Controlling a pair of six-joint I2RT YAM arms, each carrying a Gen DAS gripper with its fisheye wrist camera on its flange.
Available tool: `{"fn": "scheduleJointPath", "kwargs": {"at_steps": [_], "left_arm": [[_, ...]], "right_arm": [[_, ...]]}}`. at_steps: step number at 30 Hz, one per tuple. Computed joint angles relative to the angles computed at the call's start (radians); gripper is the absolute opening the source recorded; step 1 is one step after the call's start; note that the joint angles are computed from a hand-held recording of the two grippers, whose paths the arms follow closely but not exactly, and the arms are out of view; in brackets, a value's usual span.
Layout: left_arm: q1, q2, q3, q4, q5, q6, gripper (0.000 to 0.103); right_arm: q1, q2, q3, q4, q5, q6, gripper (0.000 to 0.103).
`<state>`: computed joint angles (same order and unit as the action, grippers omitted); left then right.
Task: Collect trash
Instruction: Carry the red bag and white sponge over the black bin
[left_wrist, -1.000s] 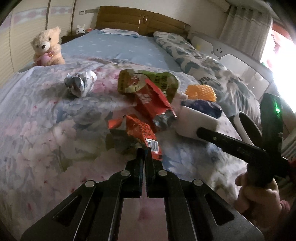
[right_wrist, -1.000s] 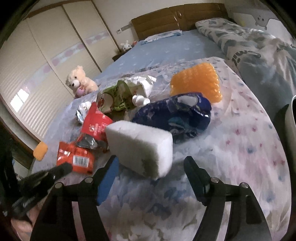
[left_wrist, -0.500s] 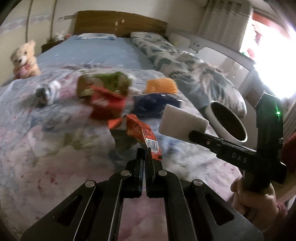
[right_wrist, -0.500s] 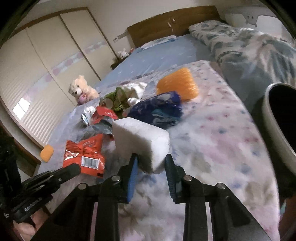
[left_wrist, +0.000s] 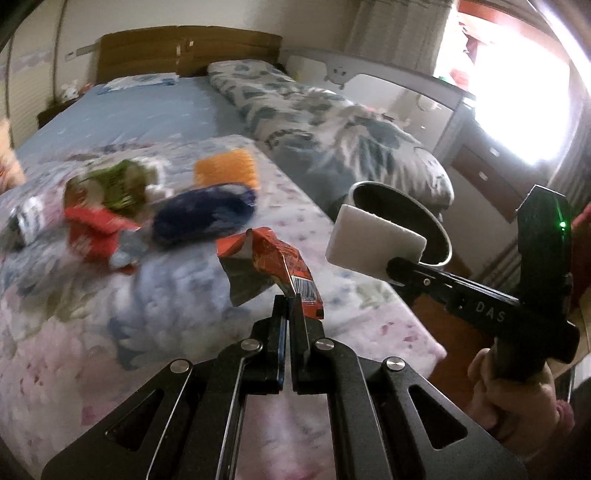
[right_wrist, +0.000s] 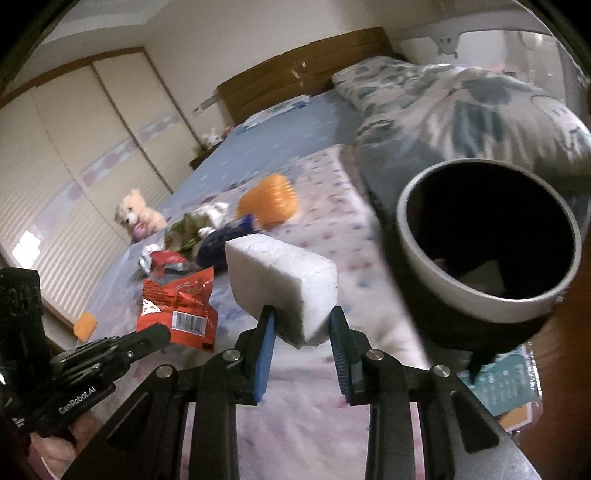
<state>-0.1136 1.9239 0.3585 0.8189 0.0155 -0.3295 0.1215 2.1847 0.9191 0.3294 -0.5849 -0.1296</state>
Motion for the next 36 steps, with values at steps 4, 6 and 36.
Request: {"fn": "scheduleJointPath", "kwargs": {"at_steps": [4,6,36], "left_arm": [[-0.055,0.005,0.066,-0.056,-0.014,-0.001,0.001],[-0.075,0.01,0.091,-0.074,-0.021,-0.001,0.001],[-0.232,0.211,0.575,-0.372,-0.036,0.018,0.001]], "right_arm": [[-0.054,-0.006,0.007,-0.007,-0.008,-0.005,0.029],[-0.079,-0.007,0.013,-0.015,-0.011,-0.011,0.029],[-0.29,0.124,0.3,-0.185,0.038,-0.038,0.029]]}}
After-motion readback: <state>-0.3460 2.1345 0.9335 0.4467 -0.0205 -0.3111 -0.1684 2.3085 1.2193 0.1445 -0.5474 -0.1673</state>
